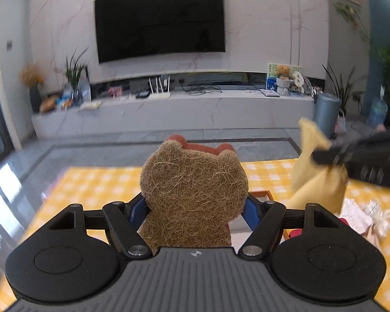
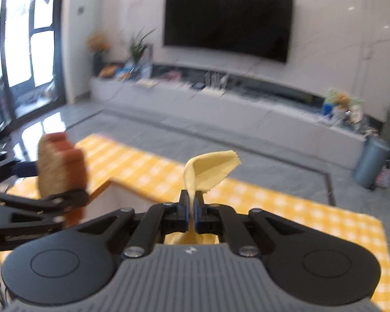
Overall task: Organize soft objects
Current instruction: 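Carry the sponge and yellow cloth over the white box with both tools, then open the left tool to drop the sponge into the box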
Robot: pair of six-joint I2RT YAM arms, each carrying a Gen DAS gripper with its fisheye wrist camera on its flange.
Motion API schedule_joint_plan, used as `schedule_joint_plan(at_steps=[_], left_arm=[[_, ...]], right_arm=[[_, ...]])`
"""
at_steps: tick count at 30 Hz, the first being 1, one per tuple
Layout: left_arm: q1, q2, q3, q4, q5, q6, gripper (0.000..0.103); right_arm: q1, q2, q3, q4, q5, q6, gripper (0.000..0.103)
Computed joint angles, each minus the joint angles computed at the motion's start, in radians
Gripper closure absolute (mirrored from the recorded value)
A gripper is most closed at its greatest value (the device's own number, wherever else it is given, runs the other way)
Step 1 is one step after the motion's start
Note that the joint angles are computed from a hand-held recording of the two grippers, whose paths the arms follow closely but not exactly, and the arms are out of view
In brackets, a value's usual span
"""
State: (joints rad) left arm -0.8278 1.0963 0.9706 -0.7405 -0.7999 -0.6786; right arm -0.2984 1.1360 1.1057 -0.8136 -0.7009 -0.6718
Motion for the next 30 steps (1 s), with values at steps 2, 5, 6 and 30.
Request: schedule_joint_plan(at_steps=[2, 5, 6, 30], left_arm=[[0.047, -0.019, -0.053, 0.056, 0.061, 0.017, 0.02], [0.117, 0.019, -0.083, 0.088, 0.125, 0.064, 0.02], [0.132, 0.012, -0.096, 0.087, 0.142, 0.074, 0.02], [0.335, 0.228, -0.125, 0.202, 0.35, 0.175, 0.015]], right_arm=[[0.037, 0.004, -0.026, -0.011, 0.023, -0.011, 0.102], [0.087, -0.013, -0.076, 0.003, 0.049, -0.013, 0.102], [0.102, -0.021, -0.09, 0.009, 0.057, -0.016, 0.102], [0.299, -0.123, -0.303, 0.291, 0.263, 0.149, 0.102]])
